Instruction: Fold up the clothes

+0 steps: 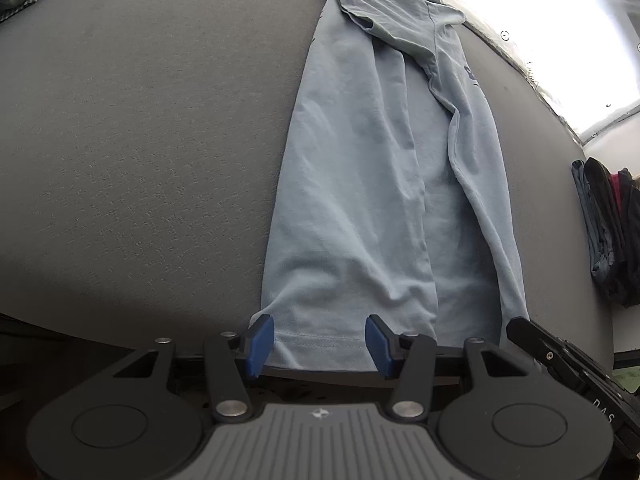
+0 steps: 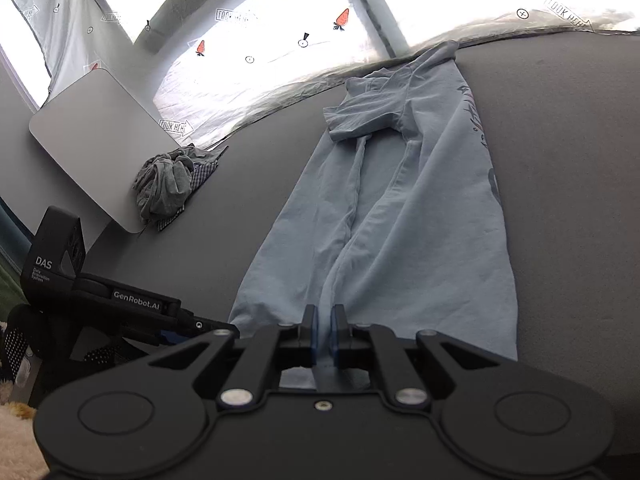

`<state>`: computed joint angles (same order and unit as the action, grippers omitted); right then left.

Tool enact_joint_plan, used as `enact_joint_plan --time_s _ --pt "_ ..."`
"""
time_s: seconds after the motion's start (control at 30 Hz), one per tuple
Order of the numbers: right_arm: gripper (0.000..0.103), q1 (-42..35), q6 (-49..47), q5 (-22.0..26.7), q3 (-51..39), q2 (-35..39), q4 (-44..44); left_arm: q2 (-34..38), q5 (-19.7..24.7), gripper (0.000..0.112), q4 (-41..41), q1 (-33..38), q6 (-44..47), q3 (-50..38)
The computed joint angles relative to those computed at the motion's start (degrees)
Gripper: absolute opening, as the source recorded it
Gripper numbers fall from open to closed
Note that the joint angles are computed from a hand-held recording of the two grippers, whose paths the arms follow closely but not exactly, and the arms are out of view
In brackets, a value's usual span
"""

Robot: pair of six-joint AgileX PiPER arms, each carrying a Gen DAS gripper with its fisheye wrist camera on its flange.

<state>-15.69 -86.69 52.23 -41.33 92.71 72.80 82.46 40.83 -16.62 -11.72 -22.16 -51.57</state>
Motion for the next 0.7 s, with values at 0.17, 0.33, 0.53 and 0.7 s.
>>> enact_joint_plan --time_s 0.17,0.33,0.53,0.7 --pt "0.012 2.47 2.64 -0.39 -1.16 0.40 -1.80 -0.47 0.54 0.052 0.27 0.80 -0.14 0.28" --pt "0.014 7.24 8.38 -4.14 -1.98 1.03 -9.15 -0.93 0.27 0.052 7.90 -1.69 -5.33 -0.52" --pt "0.028 -0.86 4.66 -10.61 2.63 -4.77 1.46 -0.34 -1.88 0.052 16.00 -3.21 -8.36 -0.39" --pt "0.028 -2.33 11.20 -19.64 2.21 -2.52 -2.11 0.80 -4.35 0.051 13.81 -2.34 -6.49 0.94"
